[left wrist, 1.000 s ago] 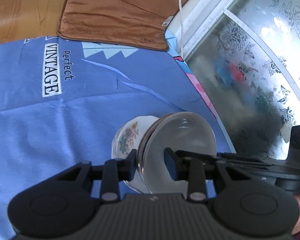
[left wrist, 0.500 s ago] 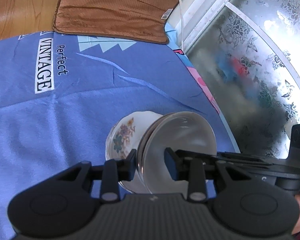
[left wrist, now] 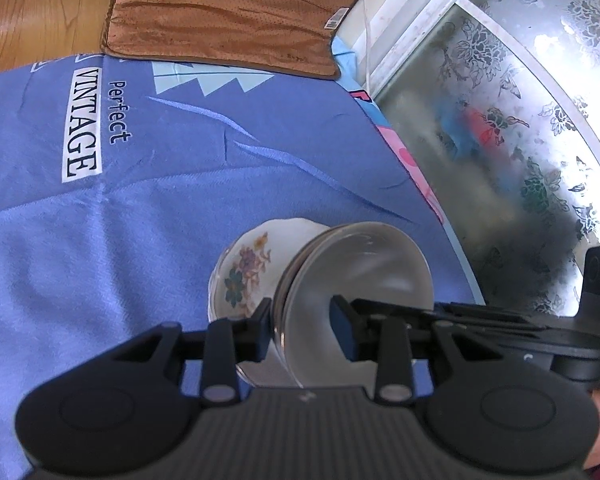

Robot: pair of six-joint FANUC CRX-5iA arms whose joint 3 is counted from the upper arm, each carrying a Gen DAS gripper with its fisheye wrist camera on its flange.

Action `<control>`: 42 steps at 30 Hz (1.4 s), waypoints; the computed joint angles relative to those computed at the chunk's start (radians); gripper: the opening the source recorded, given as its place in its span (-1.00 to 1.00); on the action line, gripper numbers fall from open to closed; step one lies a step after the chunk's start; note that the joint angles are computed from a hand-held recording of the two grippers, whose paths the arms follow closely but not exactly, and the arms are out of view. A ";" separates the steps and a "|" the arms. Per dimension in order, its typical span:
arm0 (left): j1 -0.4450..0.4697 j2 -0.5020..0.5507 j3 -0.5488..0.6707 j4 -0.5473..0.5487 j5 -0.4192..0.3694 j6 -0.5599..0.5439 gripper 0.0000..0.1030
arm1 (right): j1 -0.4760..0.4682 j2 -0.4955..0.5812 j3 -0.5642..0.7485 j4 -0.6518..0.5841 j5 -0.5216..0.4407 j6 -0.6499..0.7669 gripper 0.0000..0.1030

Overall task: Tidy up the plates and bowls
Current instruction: 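Lift the bowl stack with both tools and carry it to the floral saucers, then lower the bowl stack onto the saucer stack and open both tools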

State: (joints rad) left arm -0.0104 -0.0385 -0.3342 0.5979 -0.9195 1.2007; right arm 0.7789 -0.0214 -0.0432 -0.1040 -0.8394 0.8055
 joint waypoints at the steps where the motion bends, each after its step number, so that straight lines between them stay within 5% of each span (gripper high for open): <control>1: 0.000 0.001 0.000 0.000 0.000 0.001 -0.39 | 0.000 0.001 0.001 -0.001 0.000 0.000 -0.46; 11: -0.004 -0.004 0.003 -0.029 0.024 0.022 -0.34 | 0.004 0.015 0.019 0.008 -0.008 0.007 -0.44; 34: -0.027 -0.080 -0.048 -0.102 0.154 -0.044 -0.03 | 0.077 -0.023 -0.092 0.288 0.093 -0.145 -0.40; 42: -0.019 -0.079 -0.052 -0.101 0.152 -0.045 -0.14 | 0.060 -0.006 -0.068 0.198 0.080 -0.081 -0.67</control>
State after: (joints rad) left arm -0.0295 -0.1172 -0.3862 0.4964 -0.7678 1.1560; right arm 0.8387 -0.0276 -0.1110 0.0943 -0.7596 0.7244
